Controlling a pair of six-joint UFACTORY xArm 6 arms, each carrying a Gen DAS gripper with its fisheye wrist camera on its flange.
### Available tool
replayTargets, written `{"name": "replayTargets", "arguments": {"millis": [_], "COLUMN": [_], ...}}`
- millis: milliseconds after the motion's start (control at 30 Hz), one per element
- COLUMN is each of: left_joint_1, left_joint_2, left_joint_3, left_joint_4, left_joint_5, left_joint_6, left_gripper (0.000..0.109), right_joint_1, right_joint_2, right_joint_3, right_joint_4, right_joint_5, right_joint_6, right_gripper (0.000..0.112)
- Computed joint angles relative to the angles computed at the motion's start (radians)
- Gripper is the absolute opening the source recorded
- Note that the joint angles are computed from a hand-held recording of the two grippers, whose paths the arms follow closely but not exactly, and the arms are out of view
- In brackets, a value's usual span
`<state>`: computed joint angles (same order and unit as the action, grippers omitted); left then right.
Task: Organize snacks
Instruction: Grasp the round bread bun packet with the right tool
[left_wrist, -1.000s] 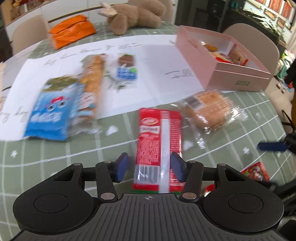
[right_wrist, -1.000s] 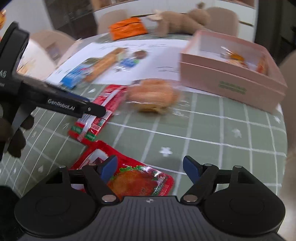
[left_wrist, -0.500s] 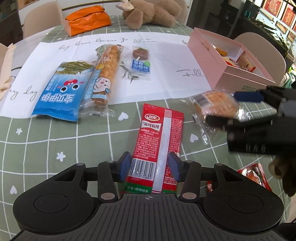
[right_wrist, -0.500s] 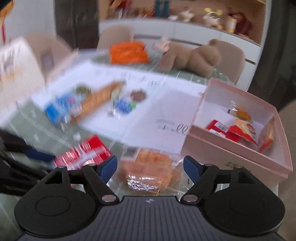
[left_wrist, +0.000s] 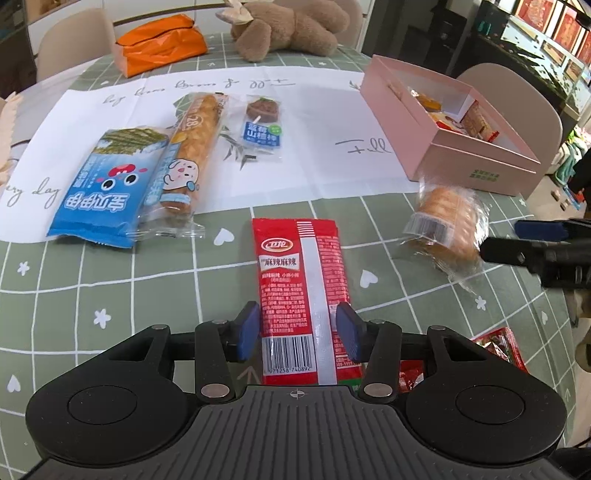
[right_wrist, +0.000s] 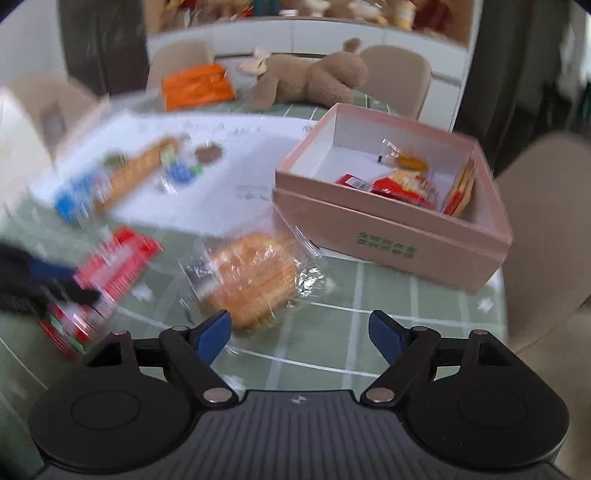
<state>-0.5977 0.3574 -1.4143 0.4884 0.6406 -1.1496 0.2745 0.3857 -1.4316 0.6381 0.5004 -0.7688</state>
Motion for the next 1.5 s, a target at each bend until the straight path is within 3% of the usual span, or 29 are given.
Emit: {"name": "replayTargets", "arguments": {"millis": [167, 300, 367, 467, 633, 700, 767, 967, 1133, 1200, 1267, 1500], "left_joint_1": [-0.002, -0.008, -0.009, -0.009, -0.009, -0.007, -0.005, -0.005, 0.002, 0.005, 0.007, -0.006], "left_joint_2": [-0.001, -0.006, -0.008, -0.011, 0.001, 0.016, 0.035, 0.065, 0.066, 0.071, 0.081, 0.124], "left_joint_3": [0.004, 0.016, 0.021, 0.027, 0.012, -0.008, -0.032, -0.063, -0.062, -0.070, -0.089, -0.168], "left_joint_4": [-0.001, 0.033, 0.048, 0.058, 0.060, 0.051, 0.043, 0.031, 0.008, -0.009, -0.026, -0.041], "left_joint_5": [-0.007, -0.015, -0.019, -0.026, -0.026, -0.026, -0.027, -0.037, -0.051, -0.047, -0.032, 0.051], "left_joint_6": [0.004, -0.034, -0.051, -0.066, -0.058, -0.032, -0.006, 0.074, 0.091, 0.097, 0.112, 0.158], "left_gripper": [0.051, 0.051, 0.051, 0.051, 0.053, 0.055, 0.057, 0.062, 0.063, 0.063, 0.063, 0.066], "right_joint_1": [-0.002, 0.053, 0.087, 0.123, 0.092, 0.072, 0.049, -0.002, 0.007, 0.012, 0.014, 0.009], "right_joint_2": [0.166, 0.273, 0.292, 0.257, 0.165, 0.122, 0.090, 0.032, 0.050, 0.055, 0.050, 0.001], "right_joint_3": [-0.254, -0.393, -0.402, -0.299, -0.143, -0.082, -0.045, 0.009, 0.004, -0.006, -0.013, 0.030], "right_joint_4": [-0.018, -0.168, -0.262, -0.384, -0.229, -0.175, -0.136, -0.147, -0.129, -0.117, -0.102, -0.071], "right_joint_5": [0.233, 0.214, 0.164, 0.031, -0.050, -0.068, -0.057, -0.010, -0.052, -0.054, -0.033, -0.045], "right_joint_6": [0.259, 0.396, 0.388, 0.343, 0.171, 0.107, 0.058, 0.059, 0.072, 0.065, 0.031, -0.035], "right_gripper": [0.082, 0.086, 0.087, 0.087, 0.087, 0.081, 0.069, 0.070, 0.074, 0.071, 0.059, 0.058]}}
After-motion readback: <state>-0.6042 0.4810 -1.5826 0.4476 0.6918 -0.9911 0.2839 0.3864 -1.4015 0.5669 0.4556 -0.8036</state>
